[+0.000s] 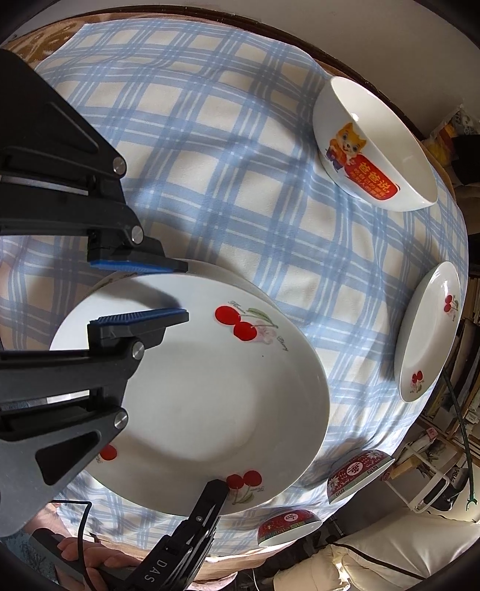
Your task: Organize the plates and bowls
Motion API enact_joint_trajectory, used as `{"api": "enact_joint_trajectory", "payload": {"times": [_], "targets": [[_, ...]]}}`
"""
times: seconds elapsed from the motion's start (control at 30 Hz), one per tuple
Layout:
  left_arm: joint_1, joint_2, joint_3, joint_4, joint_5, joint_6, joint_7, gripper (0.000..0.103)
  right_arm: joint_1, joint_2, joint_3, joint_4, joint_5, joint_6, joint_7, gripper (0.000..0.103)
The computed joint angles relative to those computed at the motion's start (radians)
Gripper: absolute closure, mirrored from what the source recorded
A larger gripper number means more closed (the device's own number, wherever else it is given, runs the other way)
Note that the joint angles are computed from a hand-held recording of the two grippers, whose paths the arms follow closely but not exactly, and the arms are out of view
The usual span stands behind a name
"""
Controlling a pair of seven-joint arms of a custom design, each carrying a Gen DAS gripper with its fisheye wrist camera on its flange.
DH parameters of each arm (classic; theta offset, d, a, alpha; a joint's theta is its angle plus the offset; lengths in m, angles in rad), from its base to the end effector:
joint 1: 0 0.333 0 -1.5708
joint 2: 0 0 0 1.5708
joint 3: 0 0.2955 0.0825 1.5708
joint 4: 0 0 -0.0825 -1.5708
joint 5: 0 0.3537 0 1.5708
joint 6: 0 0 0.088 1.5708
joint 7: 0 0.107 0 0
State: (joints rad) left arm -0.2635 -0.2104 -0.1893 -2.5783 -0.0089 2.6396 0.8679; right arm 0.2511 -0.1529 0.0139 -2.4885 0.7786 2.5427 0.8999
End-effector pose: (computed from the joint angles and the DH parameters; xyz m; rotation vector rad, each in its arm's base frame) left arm 0.3949 -0.1912 0.3628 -2.3971 1.8503 -0.3888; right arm 0.4409 0.1107 0.3631 -2.1273 1.5262 0.1471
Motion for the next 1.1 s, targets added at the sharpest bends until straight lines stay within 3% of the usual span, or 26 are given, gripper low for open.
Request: {"api": "enact_joint_trajectory", "payload": {"times": [0.4,1.1], "targets": [[0.0,0.012,-0.001,-0.013,0.004,0.038,-0.001,0.085,0.011,0.004,0.008,-0.021,0.017,0.06,-0.022,0.093],[0.003,0.026,-0.002,-0.013,0.006,0.051,0.018,0.085,0.035,0.01,0.031,-0.058,-0.103,0.186,0.05,0.089]]}}
